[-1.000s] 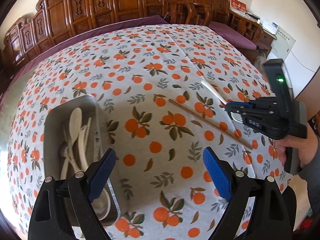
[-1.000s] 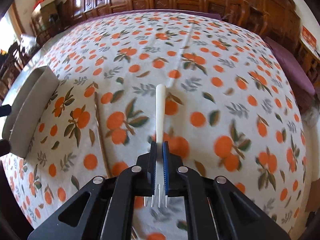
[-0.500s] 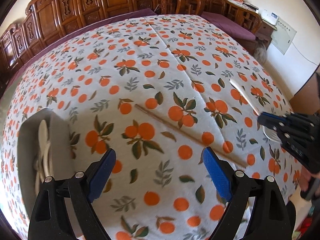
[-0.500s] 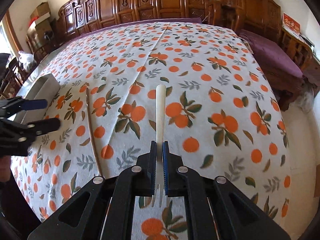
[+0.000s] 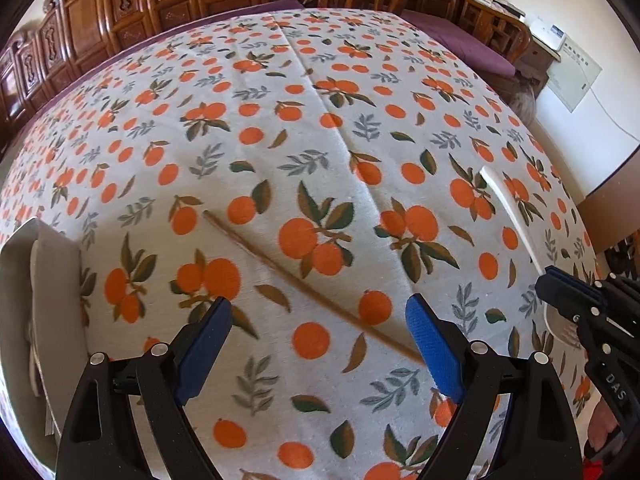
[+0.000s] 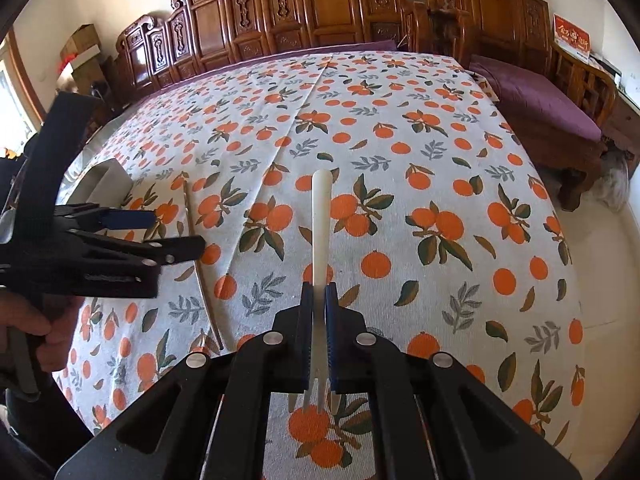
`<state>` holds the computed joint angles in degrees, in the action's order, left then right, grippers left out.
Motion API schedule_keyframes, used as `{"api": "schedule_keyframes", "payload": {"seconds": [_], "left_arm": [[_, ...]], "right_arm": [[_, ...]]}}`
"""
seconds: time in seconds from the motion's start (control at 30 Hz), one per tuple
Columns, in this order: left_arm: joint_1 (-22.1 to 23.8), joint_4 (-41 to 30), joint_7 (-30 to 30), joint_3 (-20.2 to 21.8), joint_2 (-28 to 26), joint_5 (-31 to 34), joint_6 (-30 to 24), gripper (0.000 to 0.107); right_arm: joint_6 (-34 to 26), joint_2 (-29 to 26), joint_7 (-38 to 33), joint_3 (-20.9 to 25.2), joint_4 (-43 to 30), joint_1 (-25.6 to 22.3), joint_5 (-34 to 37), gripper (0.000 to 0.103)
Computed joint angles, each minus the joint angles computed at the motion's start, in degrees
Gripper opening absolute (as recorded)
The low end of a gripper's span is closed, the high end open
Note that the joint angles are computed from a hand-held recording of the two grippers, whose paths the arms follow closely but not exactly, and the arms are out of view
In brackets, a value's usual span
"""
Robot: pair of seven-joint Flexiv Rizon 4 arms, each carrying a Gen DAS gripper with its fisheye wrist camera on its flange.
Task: Organize utensils
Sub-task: 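Grasp the wooden chopstick with the left tool while the right tool holds the plastic fork, then carry the wooden chopstick over the tray and lower it in with the left tool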
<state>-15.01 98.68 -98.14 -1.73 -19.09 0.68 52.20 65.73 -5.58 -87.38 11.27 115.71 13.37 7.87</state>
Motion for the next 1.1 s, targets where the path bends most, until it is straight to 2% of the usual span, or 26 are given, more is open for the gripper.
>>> {"api": "schedule_keyframes", "payload": {"seconds": [0.13,0.27,0.3,0.37,0.43,0.53,0.63,1.1], "left_arm": [[-0.3,-1.5,-0.3,0.2,-0.9,0.8,-3.0,0.06],[-0.7,-1.5,0.0,0.5,-0.7,2.7,-4.0,0.055],[-0.6,-1.3,0.2,0.5,-0.5,2.7,-4.0,0.05],[-0.3,-0.7,0.3,0.5,0.1,2.4,-4.2,0.04],[0.4,0.1,1.0,0.4,0.9,1.4,-4.6,0.024],[1.9,2.8,2.9,-0.2,2.6,-1.9,-4.4,0.01],[2.7,5.2,4.2,-0.1,4.3,-3.0,-4.1,0.005],[5.4,13.5,9.5,0.3,13.4,-7.5,0.5,0.004]], "right_arm": [[0.2,0.3,-0.1,0.0,0.1,0.0,0.4,0.007],[0.0,0.3,0.0,0.1,0.0,0.2,0.5,0.007],[0.0,0.4,0.0,0.1,0.0,0.2,0.4,0.007],[0.0,0.6,0.1,0.3,0.0,0.4,0.6,0.007],[0.0,0.6,0.1,0.4,-0.1,0.6,0.9,0.007],[0.0,0.4,0.3,0.6,-0.3,1.0,1.0,0.007],[-0.1,0.4,0.8,0.9,-0.4,1.6,0.9,0.007],[-0.6,2.0,5.5,2.0,-0.2,4.9,-2.9,0.007]]}}
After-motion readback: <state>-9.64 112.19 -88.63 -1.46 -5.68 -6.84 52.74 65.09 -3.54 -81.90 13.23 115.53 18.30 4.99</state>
